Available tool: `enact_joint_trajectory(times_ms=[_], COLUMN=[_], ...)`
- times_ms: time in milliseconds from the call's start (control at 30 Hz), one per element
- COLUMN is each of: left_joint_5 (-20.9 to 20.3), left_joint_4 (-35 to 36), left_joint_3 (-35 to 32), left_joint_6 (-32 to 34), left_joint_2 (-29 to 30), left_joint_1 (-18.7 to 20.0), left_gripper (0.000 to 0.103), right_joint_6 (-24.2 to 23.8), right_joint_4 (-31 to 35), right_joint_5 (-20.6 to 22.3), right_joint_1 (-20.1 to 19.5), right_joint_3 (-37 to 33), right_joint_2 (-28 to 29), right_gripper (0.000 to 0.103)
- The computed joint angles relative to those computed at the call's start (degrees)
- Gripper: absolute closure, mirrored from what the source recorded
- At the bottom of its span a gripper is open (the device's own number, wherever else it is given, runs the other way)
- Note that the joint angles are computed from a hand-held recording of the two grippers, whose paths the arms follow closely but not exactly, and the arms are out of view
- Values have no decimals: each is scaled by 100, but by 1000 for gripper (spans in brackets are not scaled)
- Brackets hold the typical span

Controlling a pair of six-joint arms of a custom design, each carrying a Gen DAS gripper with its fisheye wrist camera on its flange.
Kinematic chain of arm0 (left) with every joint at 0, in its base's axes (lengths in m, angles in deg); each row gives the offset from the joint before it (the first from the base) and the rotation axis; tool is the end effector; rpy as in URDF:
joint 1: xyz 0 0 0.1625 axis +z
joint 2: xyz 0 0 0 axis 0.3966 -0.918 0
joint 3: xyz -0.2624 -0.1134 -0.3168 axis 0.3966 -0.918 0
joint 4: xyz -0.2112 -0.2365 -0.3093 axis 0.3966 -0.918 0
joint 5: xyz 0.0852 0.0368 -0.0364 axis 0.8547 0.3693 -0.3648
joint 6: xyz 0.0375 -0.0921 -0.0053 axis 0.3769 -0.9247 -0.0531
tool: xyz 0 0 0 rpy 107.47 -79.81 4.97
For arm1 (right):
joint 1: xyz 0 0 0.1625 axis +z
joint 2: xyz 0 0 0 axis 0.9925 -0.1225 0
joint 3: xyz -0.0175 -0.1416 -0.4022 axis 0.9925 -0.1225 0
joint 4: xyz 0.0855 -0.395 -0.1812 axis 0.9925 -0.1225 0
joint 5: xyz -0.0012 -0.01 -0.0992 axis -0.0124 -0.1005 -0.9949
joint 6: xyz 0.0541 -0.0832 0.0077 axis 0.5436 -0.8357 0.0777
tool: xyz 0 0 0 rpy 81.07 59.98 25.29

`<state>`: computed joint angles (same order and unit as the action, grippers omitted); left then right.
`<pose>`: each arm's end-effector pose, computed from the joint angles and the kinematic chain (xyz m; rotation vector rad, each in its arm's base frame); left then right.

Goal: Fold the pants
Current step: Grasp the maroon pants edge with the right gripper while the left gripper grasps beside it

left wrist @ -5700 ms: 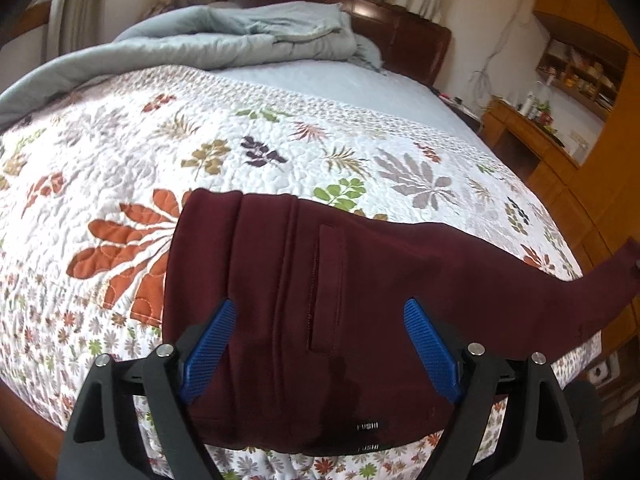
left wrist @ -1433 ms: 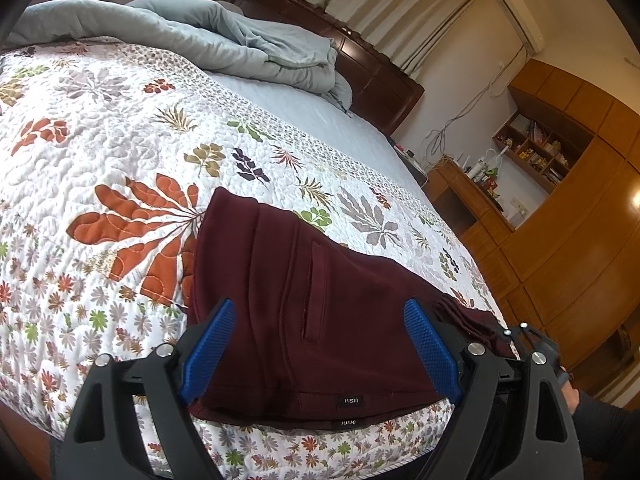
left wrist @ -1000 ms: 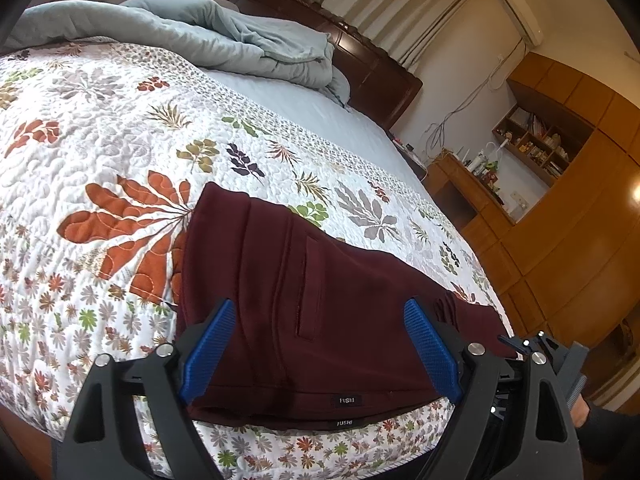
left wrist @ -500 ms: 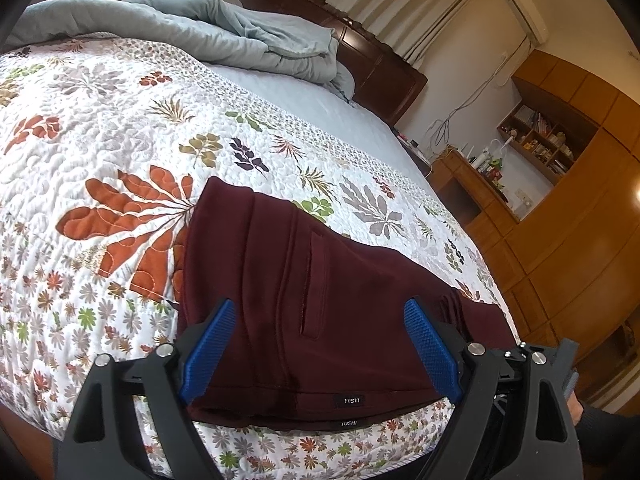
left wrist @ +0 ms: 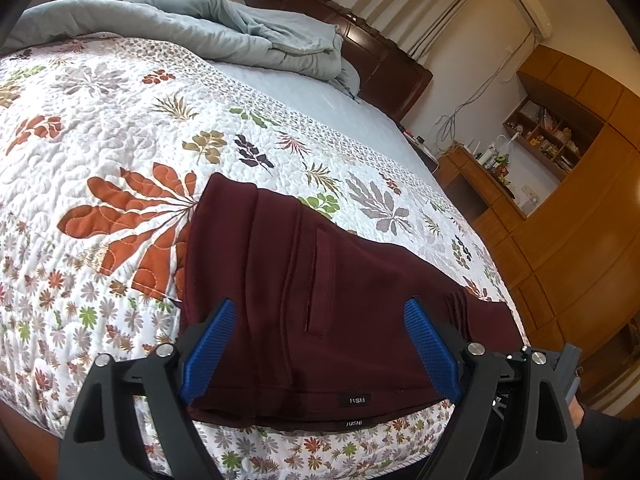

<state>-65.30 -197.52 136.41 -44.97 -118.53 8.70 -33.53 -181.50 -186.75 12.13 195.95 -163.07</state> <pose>-0.2817 -0.3890 0.1360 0.4924 2.8852 -0.9002 0.0879 -0.3008 0.2900 1.0085 -1.5907 0.3148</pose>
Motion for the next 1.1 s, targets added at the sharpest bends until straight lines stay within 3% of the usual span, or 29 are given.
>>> enact_joint_trajectory(times_ms=[67,200,267,333,433,533,567,633,700,767,800,867,967,1100], left_joint_5=[-1,32,59,109,403,653,673,535,346,353,342,393,383,408], left_joint_4=[77,185,208,279,348,148,6,-375,-963,-1064,-1187,-1007,-490,-463], left_joint_3=[-5,5,1,-11,114,491,636,893,1160,1281,1298,1238,1105,1046], left_joint_6=[10,14,-13,-109,-721,-1787,-2208,-2950,-3704,-4260,-4344,-4580,-5143,-5641], left_joint_2=[-13,-37,-34,-54,-225,-549,-647,-780,-765,-733,-653,-562,-469,-152], left_joint_1=[-12,-71,-90,-129,-378,-664,-703,-667,-577,-549,-528,-507,-435,-413], left_gripper=[16,16,16,16,16,16,16,16,16,16,16,16,16,16], right_joint_6=[555,2100,2518,2702,3442,3999,4034,4019,4598,5148,5411,5734,5873,5912], right_joint_4=[849,2937,3356,3362,3921,4866,5034,5326,6387,7335,7915,8833,9493,10447], right_joint_5=[14,165,207,236,224,262,233,210,584,1093,1402,1978,2361,2529], right_joint_1=[92,396,423,326,-60,-366,-356,-239,-78,39,111,197,384,621], right_joint_3=[-67,-362,-557,-711,-1058,-1233,-1231,-1300,-1718,-2236,-2588,-3177,-3842,-4964], right_joint_2=[-454,-1442,-1573,-1531,-1429,-1378,-1364,-1339,-1388,-1281,-1123,-759,-126,1057], right_gripper=[85,85,85,85,85,86,93,95,81,63,61,43,33,22])
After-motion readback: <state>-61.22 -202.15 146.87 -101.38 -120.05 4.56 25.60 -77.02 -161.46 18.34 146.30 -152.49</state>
